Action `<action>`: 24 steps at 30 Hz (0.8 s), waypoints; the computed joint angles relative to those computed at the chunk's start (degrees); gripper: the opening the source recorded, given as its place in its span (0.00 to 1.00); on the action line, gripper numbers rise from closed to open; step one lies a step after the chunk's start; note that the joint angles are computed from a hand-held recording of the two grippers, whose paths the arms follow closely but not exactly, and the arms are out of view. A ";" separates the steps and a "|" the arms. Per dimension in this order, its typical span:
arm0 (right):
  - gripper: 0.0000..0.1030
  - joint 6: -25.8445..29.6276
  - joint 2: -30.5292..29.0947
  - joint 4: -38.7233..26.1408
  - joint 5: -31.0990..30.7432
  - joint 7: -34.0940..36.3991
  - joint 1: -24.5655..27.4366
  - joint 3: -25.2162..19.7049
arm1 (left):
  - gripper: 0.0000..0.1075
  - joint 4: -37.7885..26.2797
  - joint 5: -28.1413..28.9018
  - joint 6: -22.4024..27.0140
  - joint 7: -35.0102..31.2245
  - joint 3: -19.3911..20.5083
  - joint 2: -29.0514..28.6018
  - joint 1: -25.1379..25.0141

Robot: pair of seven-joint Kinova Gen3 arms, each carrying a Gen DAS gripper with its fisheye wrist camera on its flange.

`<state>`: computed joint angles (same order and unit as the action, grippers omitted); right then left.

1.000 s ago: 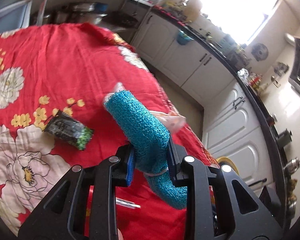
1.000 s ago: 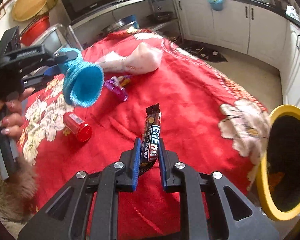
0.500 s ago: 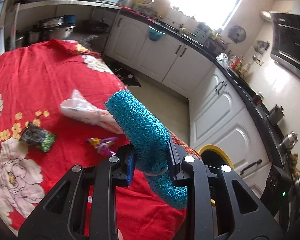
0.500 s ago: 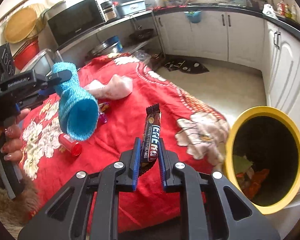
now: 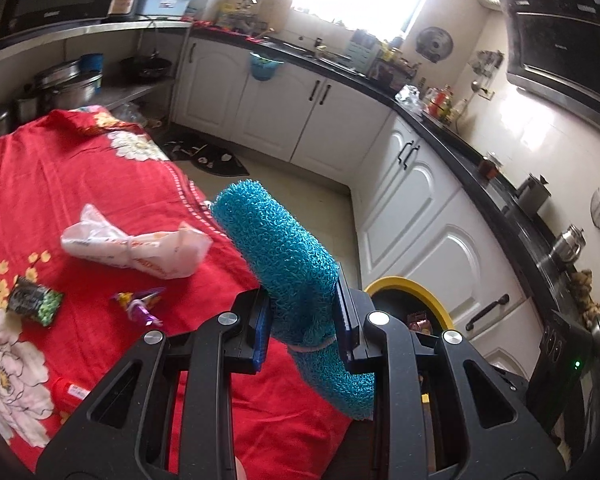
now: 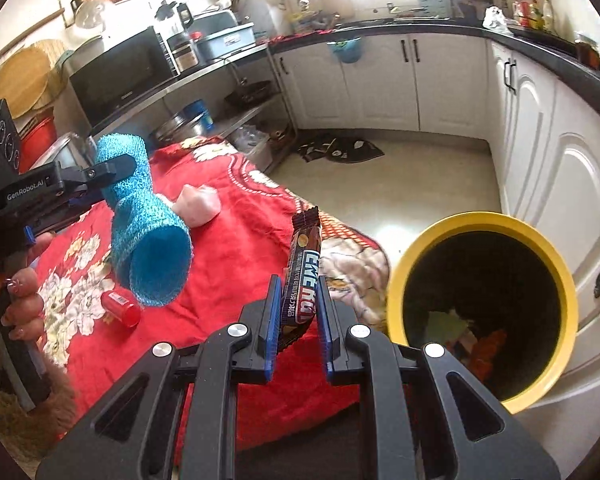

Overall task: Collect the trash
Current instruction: 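Lift the chocolate bar and blue sponge and carry both over the yellow bin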

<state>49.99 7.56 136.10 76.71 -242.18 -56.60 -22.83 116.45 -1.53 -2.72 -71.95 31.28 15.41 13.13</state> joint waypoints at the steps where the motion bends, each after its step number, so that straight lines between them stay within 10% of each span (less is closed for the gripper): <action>1: 0.16 0.66 -0.21 0.06 -0.67 0.01 -0.29 -0.19 | 0.19 -0.29 -0.03 -0.01 -0.21 -0.75 0.05 1.09; 24: 0.16 14.39 -5.76 5.26 -14.97 -6.85 -5.47 -5.68 | 0.19 -6.20 2.28 0.17 -6.02 -12.32 2.68 19.71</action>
<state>64.39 1.80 141.37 61.73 -249.03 -62.07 -28.51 110.25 0.75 -2.55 -77.98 18.97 18.09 32.84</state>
